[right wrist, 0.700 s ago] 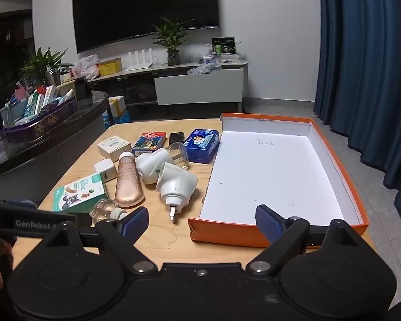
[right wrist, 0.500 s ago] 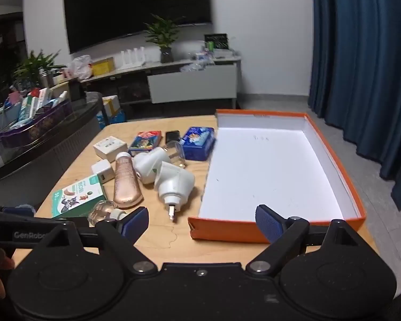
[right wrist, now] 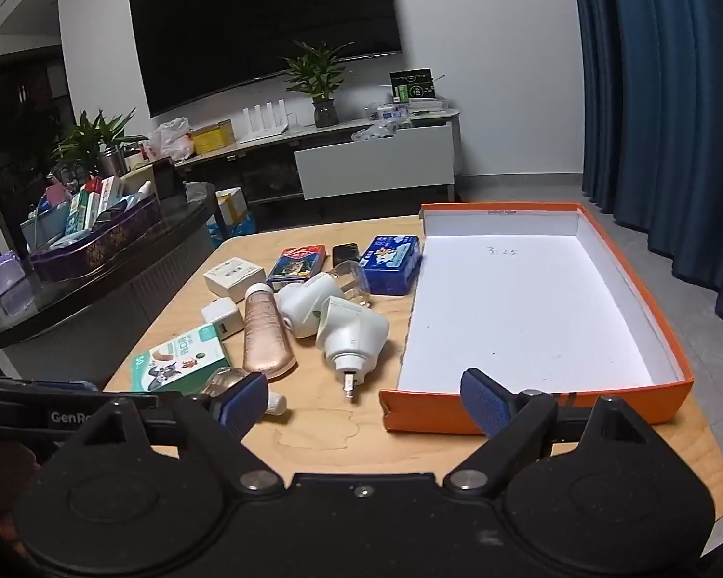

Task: Organize rigid objects
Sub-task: 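Move left tool toward teal bandage box while right tool approaches white plug-in diffuser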

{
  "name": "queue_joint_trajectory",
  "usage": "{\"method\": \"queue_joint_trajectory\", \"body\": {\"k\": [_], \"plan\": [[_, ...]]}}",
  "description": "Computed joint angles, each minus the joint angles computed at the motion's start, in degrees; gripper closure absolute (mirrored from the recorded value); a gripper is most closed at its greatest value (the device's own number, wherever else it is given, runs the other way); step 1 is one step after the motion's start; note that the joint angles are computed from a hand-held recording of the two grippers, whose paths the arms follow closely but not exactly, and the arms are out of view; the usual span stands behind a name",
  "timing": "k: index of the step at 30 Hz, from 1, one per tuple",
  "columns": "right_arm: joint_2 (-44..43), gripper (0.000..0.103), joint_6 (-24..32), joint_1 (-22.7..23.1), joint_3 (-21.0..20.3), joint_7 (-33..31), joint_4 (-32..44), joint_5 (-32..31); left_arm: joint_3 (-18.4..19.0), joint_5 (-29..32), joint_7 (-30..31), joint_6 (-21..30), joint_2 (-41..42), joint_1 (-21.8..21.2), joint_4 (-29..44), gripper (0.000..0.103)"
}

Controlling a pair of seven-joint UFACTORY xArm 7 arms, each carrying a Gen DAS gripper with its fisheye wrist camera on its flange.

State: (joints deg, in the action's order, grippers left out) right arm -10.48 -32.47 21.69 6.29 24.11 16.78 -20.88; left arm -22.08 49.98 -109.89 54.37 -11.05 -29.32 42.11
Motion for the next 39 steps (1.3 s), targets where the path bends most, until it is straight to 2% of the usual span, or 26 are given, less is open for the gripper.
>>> {"method": "queue_joint_trajectory", "body": {"k": [2,5,8,10,18,28,39], "plan": [[0.37,0.001,-0.02,-0.15,0.82,-0.99,0.06,1.48,-0.02,0.04,-0.18,0.04,-0.06,0.0,-0.07,0.0],[0.11,0.001,0.62,0.14,0.12,-0.18,0.13,-0.34,-0.12,0.07,-0.26,0.58,0.02,-0.06,0.04,0.0],[-0.43,0.001,0.93,-0.54,3.13,-4.77,-0.27,4.99,-0.13,0.26,-0.51,0.64,-0.07,-0.11,-0.06,0.0],[-0.63,0.001,0.88,-0.21,3.58,-6.27,-0.43,6.66,-0.12,0.33,-0.58,0.72,0.03,-0.12,0.0,0.0],[-0.19,0.001,2.42,1.23,1.21,-4.1,0.5,4.09,0.1,0.37,-1.25,0.05,-0.79,0.14,-0.95,0.0],[2.73,0.001,3.09,1.25,3.24,-7.34,2.49,7.15,0.66,0.79,-3.06,-3.29,-2.01,1.88,-3.9,0.0],[7.49,0.001,4.91,0.64,2.22,-2.61,6.61,0.33,1.6,-0.14,-3.68,-7.74,-3.14,4.98,-6.65,0.0]]}}
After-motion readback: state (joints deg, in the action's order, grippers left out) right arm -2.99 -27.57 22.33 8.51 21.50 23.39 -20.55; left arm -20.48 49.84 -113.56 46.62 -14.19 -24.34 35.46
